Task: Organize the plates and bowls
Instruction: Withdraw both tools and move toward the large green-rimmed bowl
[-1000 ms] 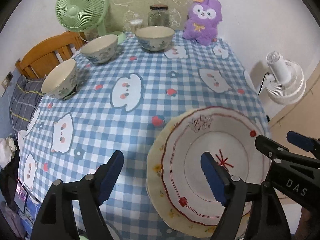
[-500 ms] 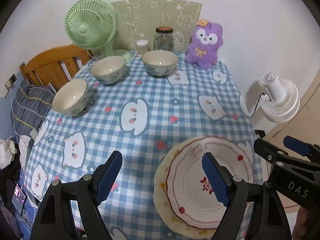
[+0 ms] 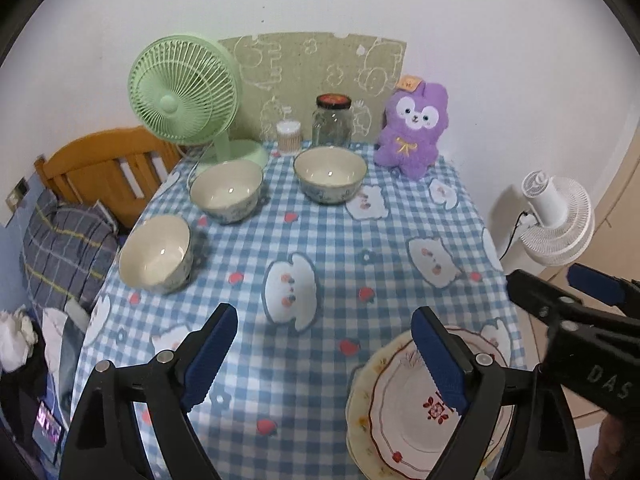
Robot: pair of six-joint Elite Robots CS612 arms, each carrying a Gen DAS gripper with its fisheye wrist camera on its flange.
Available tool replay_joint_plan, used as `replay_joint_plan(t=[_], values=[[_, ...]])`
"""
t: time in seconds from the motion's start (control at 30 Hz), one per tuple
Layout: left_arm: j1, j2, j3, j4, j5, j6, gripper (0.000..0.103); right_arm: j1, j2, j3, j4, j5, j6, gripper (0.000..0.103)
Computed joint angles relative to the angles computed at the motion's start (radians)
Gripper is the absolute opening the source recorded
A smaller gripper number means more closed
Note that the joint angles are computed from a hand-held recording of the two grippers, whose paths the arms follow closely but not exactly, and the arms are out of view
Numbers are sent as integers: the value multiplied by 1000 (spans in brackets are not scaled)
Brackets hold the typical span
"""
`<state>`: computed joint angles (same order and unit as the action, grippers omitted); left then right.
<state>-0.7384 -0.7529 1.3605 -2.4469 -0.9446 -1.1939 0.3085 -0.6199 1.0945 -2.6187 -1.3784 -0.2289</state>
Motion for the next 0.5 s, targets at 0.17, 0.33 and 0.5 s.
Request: replay_joint_plan(t=[0.17, 0.33, 0.5], values=[[17, -18, 30, -58, -1, 85, 91, 26, 0, -5, -33, -36, 43, 81], [33, -37, 65, -108, -1, 167, 91, 51, 5, -14, -57, -61, 78, 81], [53, -58, 104, -144, -13, 228, 92, 90, 17, -32, -96, -143, 45, 81]])
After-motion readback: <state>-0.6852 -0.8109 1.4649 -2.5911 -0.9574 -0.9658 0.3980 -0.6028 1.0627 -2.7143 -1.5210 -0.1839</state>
